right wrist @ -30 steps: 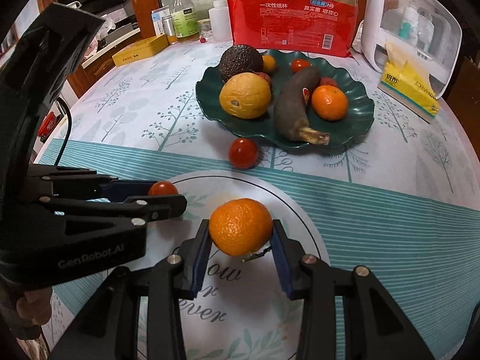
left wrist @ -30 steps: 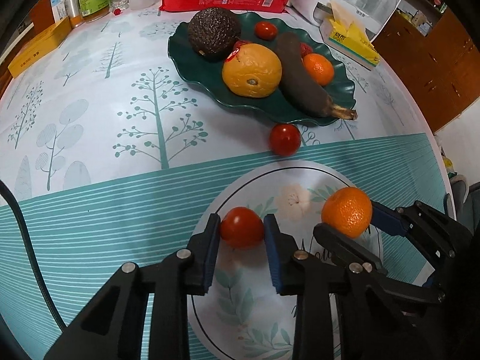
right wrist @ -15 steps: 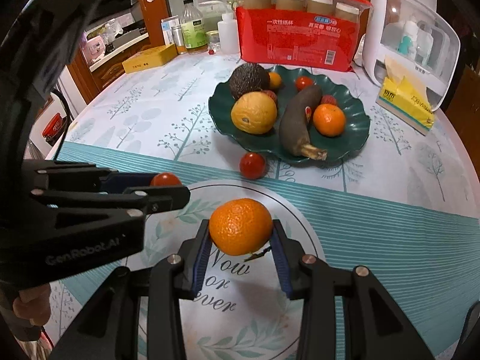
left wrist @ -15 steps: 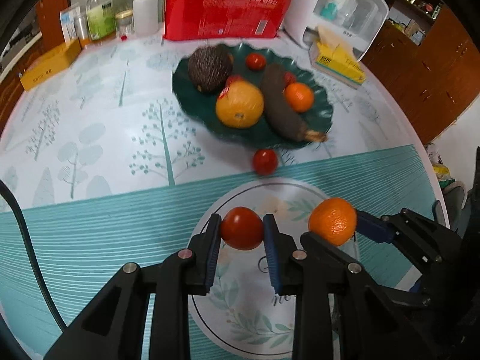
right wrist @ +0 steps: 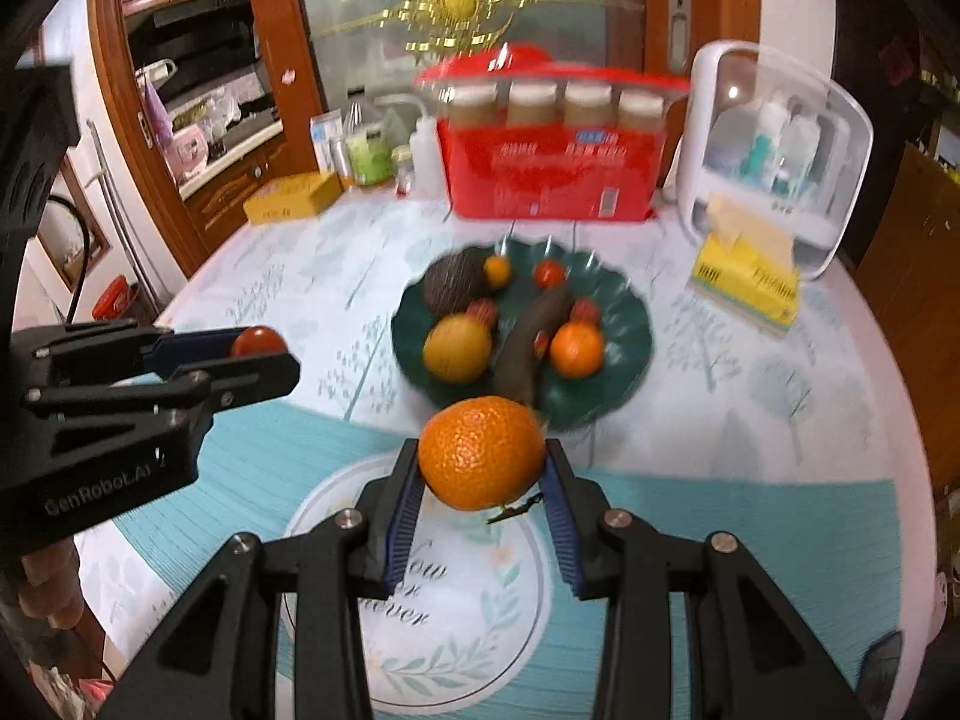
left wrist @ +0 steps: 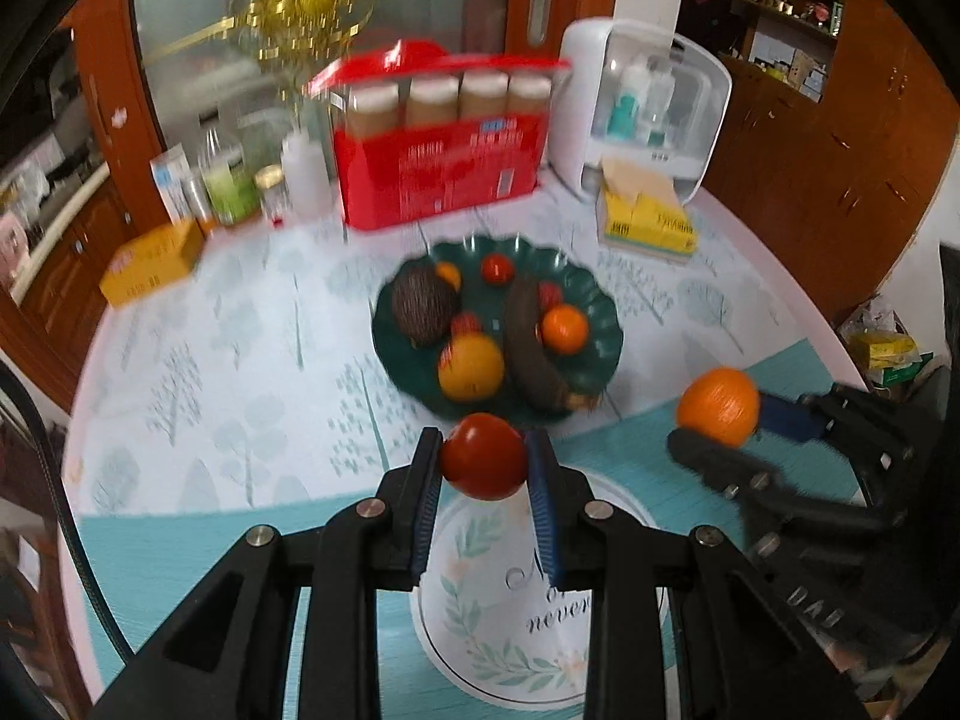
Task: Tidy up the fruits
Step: 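Carry the tomato and tangerine onto the green plate and open both tools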
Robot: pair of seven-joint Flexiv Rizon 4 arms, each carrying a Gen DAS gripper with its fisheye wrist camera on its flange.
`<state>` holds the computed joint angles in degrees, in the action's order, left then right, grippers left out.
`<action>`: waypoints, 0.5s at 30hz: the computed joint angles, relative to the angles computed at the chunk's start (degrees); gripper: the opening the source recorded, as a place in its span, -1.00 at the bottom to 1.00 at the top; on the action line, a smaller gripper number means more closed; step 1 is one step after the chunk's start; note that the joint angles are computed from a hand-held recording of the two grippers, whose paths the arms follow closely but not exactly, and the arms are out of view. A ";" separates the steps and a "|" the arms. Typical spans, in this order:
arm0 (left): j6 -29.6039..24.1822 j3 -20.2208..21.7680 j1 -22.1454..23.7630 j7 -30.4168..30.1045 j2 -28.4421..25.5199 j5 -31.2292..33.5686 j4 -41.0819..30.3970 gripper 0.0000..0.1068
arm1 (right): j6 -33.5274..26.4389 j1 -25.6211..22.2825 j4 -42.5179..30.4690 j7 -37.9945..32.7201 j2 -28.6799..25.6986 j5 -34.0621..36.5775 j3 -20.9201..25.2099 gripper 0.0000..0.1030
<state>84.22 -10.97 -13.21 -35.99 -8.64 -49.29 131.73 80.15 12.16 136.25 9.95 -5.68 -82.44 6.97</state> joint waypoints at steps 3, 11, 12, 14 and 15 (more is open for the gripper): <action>0.27 0.73 -0.06 -1.34 0.01 2.91 -2.41 -0.51 | -1.41 0.22 -0.92 -8.56 1.73 8.81 0.74 -0.25; -3.54 2.95 1.32 -9.62 -3.89 16.38 -13.25 -0.51 | -7.27 1.27 -10.24 -27.42 1.94 25.28 0.38 -0.25; -4.16 2.91 1.65 -10.44 -4.65 17.62 -14.81 -0.51 | -7.98 1.36 -12.08 -29.20 1.38 26.57 0.08 -0.25; -5.77 3.28 2.00 -12.75 -6.83 20.56 -18.81 -0.51 | -9.22 1.58 -15.14 -32.53 0.22 29.09 -0.35 -0.25; -6.82 3.46 2.17 -13.89 -8.07 21.99 -21.00 -0.51 | -10.14 1.77 -17.11 -34.22 -0.80 30.38 -0.68 -0.25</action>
<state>77.40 -7.51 -11.04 -49.88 -16.71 -27.29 110.73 70.01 13.93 119.13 -24.27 -6.48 -52.06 6.29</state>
